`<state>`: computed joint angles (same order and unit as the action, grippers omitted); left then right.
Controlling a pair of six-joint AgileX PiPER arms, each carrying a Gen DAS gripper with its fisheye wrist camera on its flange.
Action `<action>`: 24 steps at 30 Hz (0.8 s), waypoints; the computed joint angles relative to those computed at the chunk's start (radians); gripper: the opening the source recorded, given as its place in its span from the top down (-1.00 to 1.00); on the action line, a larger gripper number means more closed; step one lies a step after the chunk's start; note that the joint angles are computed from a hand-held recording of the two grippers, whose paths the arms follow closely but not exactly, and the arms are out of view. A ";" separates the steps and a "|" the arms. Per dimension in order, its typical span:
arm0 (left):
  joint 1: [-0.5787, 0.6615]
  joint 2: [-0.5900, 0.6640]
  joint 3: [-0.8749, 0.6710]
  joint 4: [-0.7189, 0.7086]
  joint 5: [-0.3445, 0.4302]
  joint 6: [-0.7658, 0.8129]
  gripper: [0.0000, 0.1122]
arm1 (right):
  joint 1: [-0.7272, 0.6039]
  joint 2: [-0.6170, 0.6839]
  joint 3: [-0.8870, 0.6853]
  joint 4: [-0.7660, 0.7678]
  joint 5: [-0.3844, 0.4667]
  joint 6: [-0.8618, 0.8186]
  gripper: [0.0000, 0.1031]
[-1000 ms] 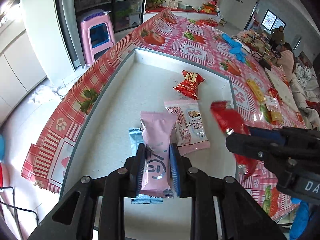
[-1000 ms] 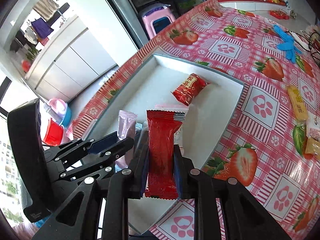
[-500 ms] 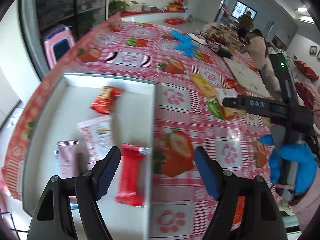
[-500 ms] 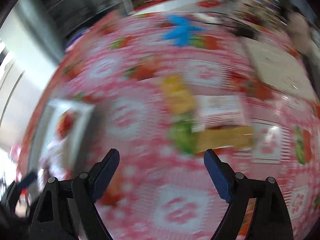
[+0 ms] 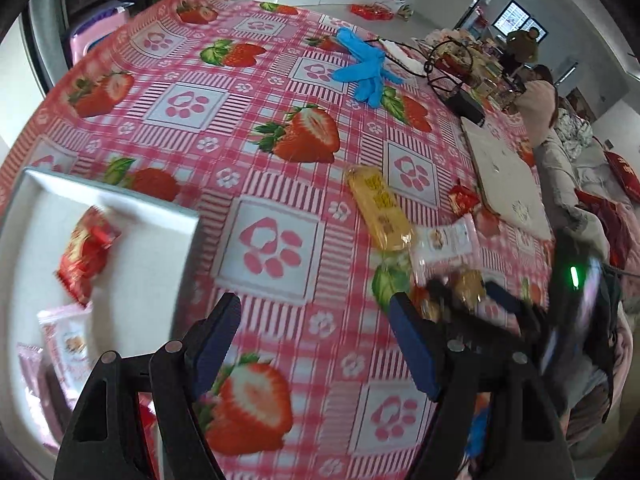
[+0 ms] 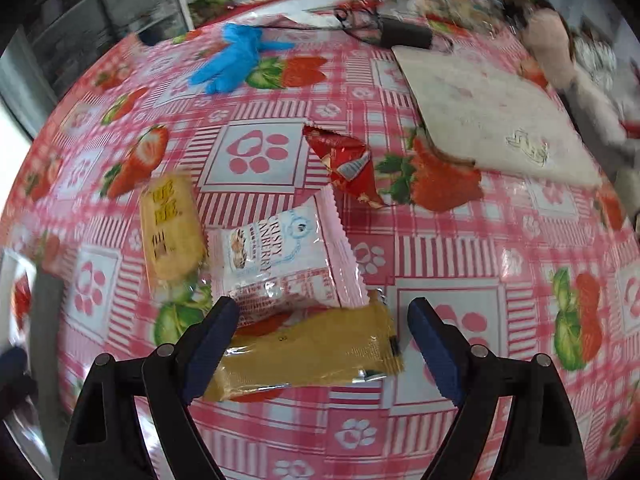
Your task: Organize snacks
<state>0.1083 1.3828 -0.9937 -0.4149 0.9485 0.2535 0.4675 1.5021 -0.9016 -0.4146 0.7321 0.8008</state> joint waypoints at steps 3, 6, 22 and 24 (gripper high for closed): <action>-0.060 0.094 -0.045 0.015 -0.046 -0.074 -0.41 | -0.001 -0.086 0.096 0.014 -0.013 -0.044 -0.83; -0.112 0.178 -0.086 0.035 -0.095 -0.144 -0.41 | -0.011 -0.182 0.191 0.033 -0.038 -0.083 -1.00; -0.412 0.310 -0.157 0.569 -0.271 -0.583 -0.45 | -0.026 -0.142 0.136 0.133 -0.042 -0.192 -1.00; -0.389 0.283 -0.129 0.514 -0.283 -0.502 -0.23 | 0.026 -0.125 0.132 0.047 -0.018 -0.113 -0.94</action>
<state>-0.2809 1.6660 -1.1225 0.0994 0.6656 -0.2485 0.4933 1.3771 -0.7699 -0.3681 0.7138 0.6875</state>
